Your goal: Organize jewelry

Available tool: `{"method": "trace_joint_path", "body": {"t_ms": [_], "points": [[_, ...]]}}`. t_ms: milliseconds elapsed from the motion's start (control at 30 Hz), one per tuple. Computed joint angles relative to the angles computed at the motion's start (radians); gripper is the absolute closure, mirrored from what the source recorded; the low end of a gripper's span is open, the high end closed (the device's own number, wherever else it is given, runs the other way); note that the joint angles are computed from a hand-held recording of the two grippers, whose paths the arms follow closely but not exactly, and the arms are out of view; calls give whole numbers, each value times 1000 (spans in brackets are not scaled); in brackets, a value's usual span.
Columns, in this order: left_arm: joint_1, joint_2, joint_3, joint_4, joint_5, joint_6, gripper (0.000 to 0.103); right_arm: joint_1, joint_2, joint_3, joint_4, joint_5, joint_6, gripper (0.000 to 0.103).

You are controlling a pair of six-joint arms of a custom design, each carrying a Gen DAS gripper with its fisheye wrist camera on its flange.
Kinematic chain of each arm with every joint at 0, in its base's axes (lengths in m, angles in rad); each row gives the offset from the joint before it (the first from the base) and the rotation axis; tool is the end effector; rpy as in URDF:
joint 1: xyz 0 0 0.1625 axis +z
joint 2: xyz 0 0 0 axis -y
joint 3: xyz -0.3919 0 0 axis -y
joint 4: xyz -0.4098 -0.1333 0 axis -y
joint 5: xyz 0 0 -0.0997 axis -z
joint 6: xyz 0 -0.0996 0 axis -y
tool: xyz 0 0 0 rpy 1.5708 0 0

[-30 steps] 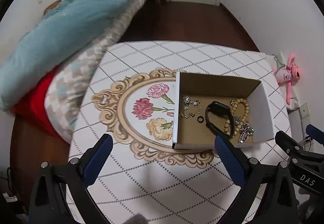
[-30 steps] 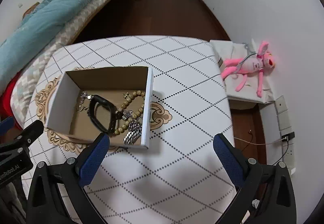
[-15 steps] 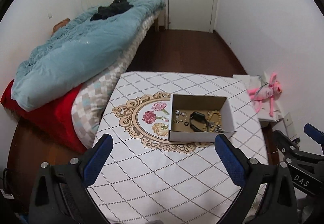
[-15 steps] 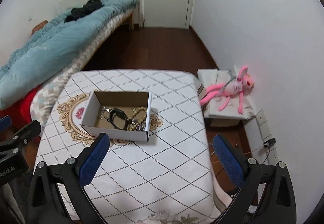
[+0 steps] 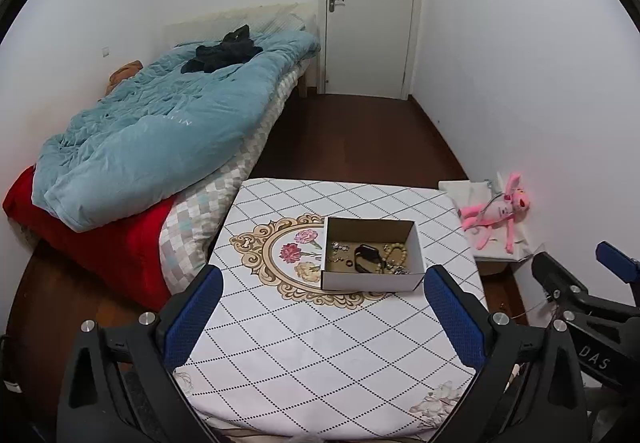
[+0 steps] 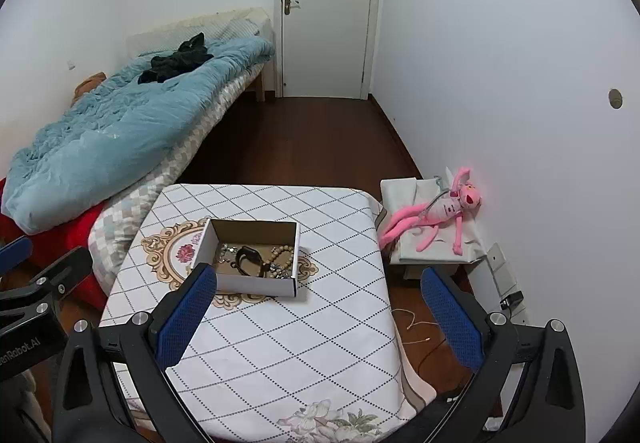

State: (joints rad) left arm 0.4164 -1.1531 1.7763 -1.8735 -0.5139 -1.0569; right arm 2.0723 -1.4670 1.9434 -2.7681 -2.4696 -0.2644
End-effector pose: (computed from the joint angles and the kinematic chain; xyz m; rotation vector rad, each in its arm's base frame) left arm -0.4332 -0.4322 0.2037 0.3163 2.1993 -0.9939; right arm 0.2988 -0.4299 0.3836 0.4442 -2.1567 0.9344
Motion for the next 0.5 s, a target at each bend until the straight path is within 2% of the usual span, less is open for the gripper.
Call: {"method": "trace_joint_path", "body": {"t_ms": [233,500], "points": [[-1,-7,-2,16,-12,-16,0,14,-21,1,41,9,32,0],[25,27,-41,61,-38,-29,0,-11,10,-27,55,8,36,0]]}}
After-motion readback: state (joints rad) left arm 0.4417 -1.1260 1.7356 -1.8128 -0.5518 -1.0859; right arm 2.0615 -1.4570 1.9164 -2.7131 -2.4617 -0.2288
